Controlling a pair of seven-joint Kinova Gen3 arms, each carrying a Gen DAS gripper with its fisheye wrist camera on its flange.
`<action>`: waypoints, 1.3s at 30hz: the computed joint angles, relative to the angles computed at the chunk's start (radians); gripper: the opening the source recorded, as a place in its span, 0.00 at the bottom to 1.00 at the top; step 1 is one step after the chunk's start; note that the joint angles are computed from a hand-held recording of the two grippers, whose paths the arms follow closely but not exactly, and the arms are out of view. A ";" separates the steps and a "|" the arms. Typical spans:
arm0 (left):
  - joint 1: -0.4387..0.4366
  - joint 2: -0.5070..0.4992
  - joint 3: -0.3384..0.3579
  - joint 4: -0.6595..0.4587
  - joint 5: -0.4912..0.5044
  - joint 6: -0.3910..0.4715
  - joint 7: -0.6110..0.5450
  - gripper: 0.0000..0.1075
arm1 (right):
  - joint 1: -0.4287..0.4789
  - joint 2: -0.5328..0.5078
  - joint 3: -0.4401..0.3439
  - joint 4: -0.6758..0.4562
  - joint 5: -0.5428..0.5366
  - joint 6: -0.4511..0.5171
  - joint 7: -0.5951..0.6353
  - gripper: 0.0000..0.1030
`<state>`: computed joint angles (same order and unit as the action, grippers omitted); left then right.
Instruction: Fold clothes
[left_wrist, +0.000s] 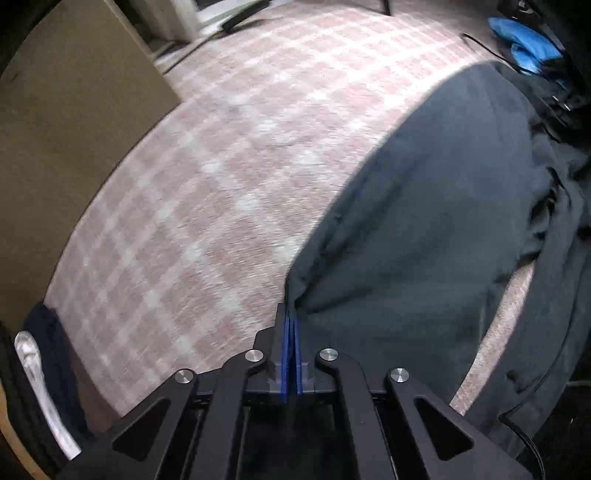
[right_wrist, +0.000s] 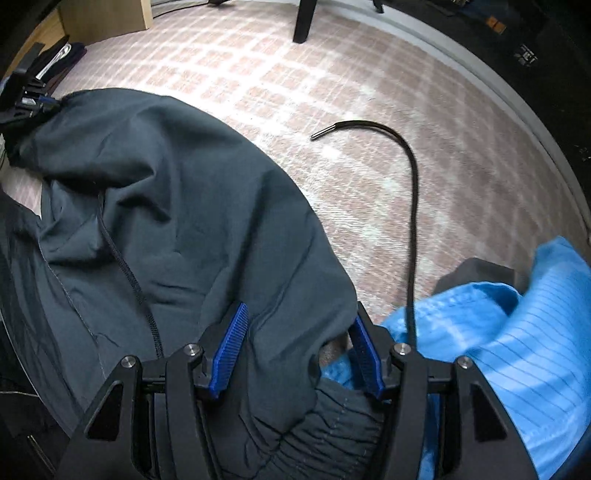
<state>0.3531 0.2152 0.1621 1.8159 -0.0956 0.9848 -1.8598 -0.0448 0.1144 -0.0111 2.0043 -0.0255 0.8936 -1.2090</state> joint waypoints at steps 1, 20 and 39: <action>0.009 -0.012 -0.003 0.000 -0.009 0.002 0.012 0.01 | 0.002 0.000 0.000 0.001 -0.008 0.000 0.008 0.30; 0.661 0.051 -0.656 -0.073 -0.306 -0.119 0.261 0.32 | -0.121 -0.063 -0.047 0.083 0.331 -0.065 -0.487 0.07; 0.443 -0.431 -0.349 0.317 -0.230 0.055 0.411 0.47 | -0.250 -0.352 -0.208 0.148 0.181 0.023 -0.562 0.26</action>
